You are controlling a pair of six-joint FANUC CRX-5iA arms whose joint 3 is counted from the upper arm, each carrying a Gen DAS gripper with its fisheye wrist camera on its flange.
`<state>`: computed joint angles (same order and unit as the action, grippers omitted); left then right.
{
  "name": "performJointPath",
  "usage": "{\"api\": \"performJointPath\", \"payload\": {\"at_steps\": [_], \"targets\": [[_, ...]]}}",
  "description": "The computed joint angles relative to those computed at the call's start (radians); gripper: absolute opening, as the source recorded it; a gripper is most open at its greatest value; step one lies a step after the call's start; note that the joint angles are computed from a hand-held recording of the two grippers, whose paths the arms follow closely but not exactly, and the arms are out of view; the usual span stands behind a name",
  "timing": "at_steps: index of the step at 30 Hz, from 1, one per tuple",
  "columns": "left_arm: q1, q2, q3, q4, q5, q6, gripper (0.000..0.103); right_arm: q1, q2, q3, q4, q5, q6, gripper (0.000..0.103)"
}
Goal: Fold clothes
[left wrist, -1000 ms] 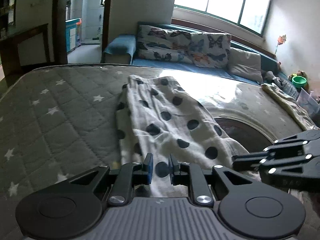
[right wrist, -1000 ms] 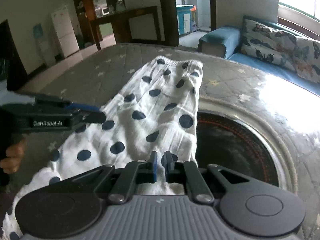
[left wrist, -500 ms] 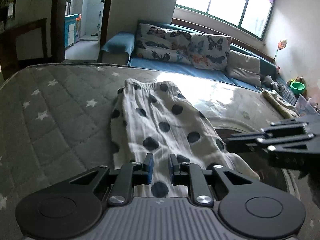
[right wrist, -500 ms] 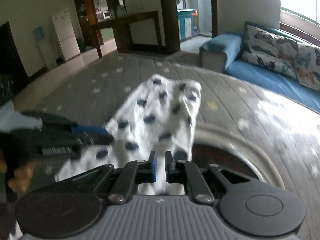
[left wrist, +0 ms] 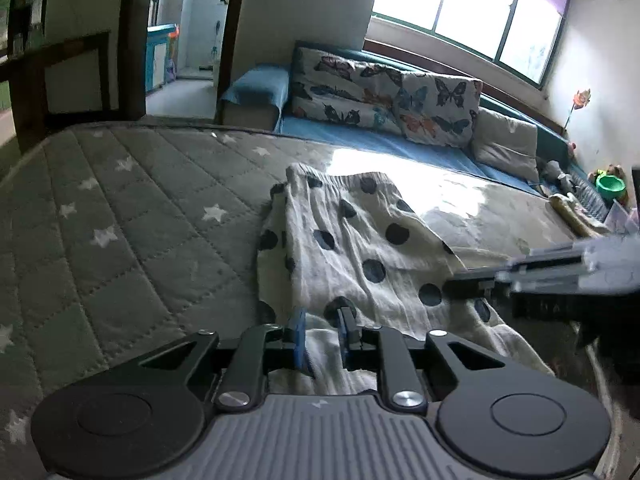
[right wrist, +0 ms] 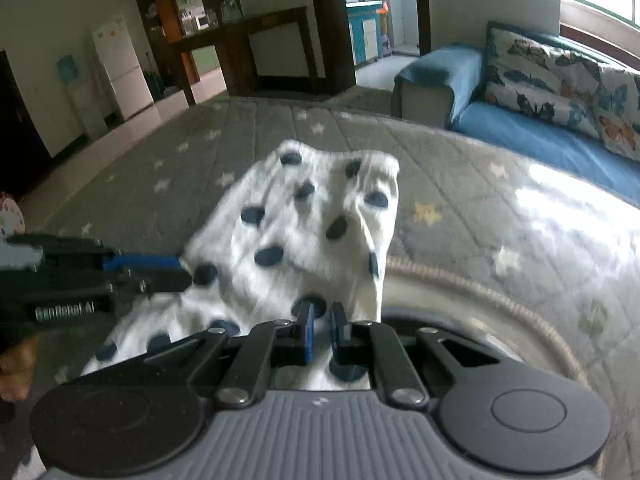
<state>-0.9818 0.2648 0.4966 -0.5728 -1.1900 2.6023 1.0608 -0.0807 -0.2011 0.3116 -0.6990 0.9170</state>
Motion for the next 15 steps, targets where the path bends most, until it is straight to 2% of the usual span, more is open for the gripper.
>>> {"api": "performJointPath", "payload": {"at_steps": [1, 3, 5, 6, 10, 12, 15], "targets": [[-0.003, -0.005, -0.005, 0.003, 0.004, 0.003, 0.026, -0.005, 0.004, 0.008, 0.000, 0.007, 0.001, 0.014], [-0.006, -0.023, -0.024, 0.033, 0.026, -0.005, 0.026, -0.019, 0.021, 0.031, 0.007, 0.017, 0.004, 0.029], [-0.022, -0.039, -0.036, 0.055, 0.036, -0.018, 0.027, -0.040, 0.047, 0.060, 0.006, 0.027, 0.010, 0.031], [-0.032, -0.048, -0.042, 0.063, 0.040, -0.021, 0.029, -0.055, 0.060, 0.075, -0.012, 0.034, 0.016, 0.036], [-0.066, -0.088, -0.082, 0.115, 0.067, -0.017, 0.035, -0.120, 0.108, 0.138, -0.109, 0.065, 0.054, 0.043], [-0.078, -0.101, -0.099, 0.149, 0.077, -0.014, 0.037, -0.154, 0.134, 0.178, -0.188, 0.068, 0.105, 0.054], [-0.102, -0.102, -0.098, 0.167, 0.070, -0.023, 0.038, -0.188, 0.172, 0.210, -0.246, 0.083, 0.153, 0.056]]}}
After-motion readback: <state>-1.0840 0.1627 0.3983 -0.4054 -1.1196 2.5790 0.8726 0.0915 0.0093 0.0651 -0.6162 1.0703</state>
